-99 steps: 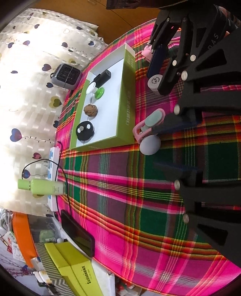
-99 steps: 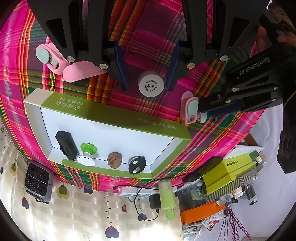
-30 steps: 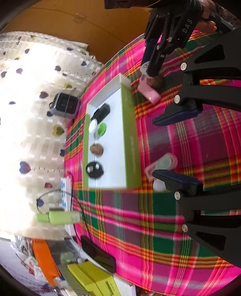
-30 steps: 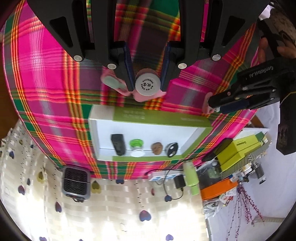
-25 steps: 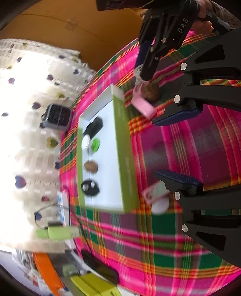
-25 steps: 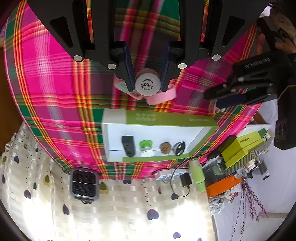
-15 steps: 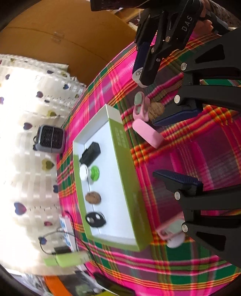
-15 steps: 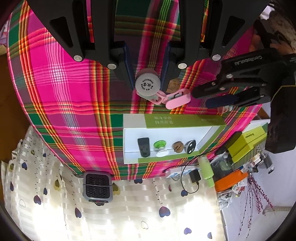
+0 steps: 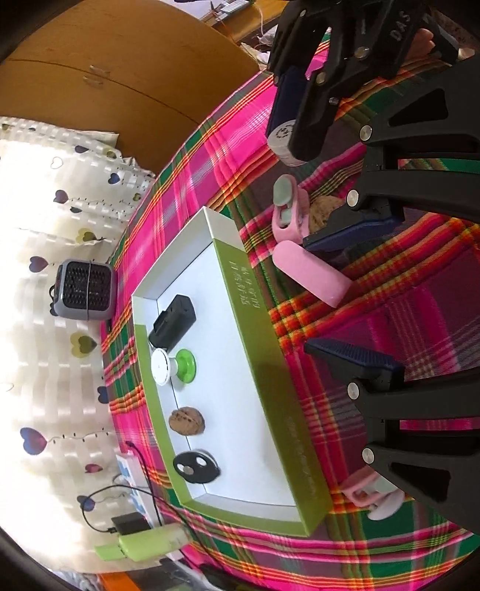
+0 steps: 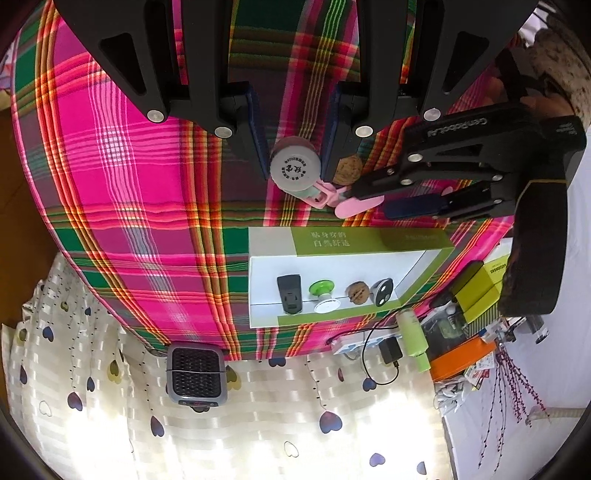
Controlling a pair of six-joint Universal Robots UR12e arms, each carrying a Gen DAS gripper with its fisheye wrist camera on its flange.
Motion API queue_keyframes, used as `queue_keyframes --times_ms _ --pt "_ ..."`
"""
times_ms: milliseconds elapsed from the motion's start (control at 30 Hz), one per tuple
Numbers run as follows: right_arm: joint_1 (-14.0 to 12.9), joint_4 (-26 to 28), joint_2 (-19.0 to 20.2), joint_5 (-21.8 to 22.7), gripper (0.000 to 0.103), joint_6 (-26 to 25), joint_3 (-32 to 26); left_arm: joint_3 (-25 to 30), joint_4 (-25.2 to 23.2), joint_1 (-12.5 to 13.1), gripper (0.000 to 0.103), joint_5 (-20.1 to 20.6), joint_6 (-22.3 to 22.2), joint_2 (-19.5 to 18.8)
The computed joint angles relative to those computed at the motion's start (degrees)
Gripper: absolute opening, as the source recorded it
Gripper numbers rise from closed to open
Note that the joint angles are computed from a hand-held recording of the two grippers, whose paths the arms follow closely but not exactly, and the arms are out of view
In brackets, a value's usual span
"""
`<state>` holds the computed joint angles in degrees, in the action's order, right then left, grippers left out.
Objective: Organize objects
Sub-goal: 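Close left gripper on the pink oblong object while right gripper holds white jar, then carry pink object with left gripper while right gripper carries white jar over box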
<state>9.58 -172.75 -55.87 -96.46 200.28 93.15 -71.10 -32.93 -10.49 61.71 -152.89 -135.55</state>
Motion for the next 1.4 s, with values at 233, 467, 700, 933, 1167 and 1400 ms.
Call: queue_keyframes --times_ms 233,467,700,933,1167,1400 --pt "0.0 0.44 0.08 0.28 0.029 -0.13 -0.18 0.7 -1.1 -0.31 0.044 0.12 0.88 -0.41" --pt "0.02 0.57 0.16 0.45 0.029 -0.45 -0.41 0.11 0.33 -0.65 0.027 1.59 1.53 -0.26" --pt "0.12 0.89 0.25 0.64 0.029 -0.87 -0.66 -0.11 0.37 -0.66 0.016 1.5 1.5 -0.15" --pt "0.18 1.15 0.26 0.68 0.029 -1.26 -0.82 -0.43 1.05 -0.65 0.016 1.51 0.93 0.01" --pt "0.29 1.33 0.25 0.7 0.029 -1.34 -0.94 -1.18 1.77 -0.29 0.016 1.19 -0.01 0.57" --pt "0.47 1.84 0.67 1.42 0.029 -1.39 -1.63 -2.36 3.63 0.12 0.016 2.15 -1.97 1.29"
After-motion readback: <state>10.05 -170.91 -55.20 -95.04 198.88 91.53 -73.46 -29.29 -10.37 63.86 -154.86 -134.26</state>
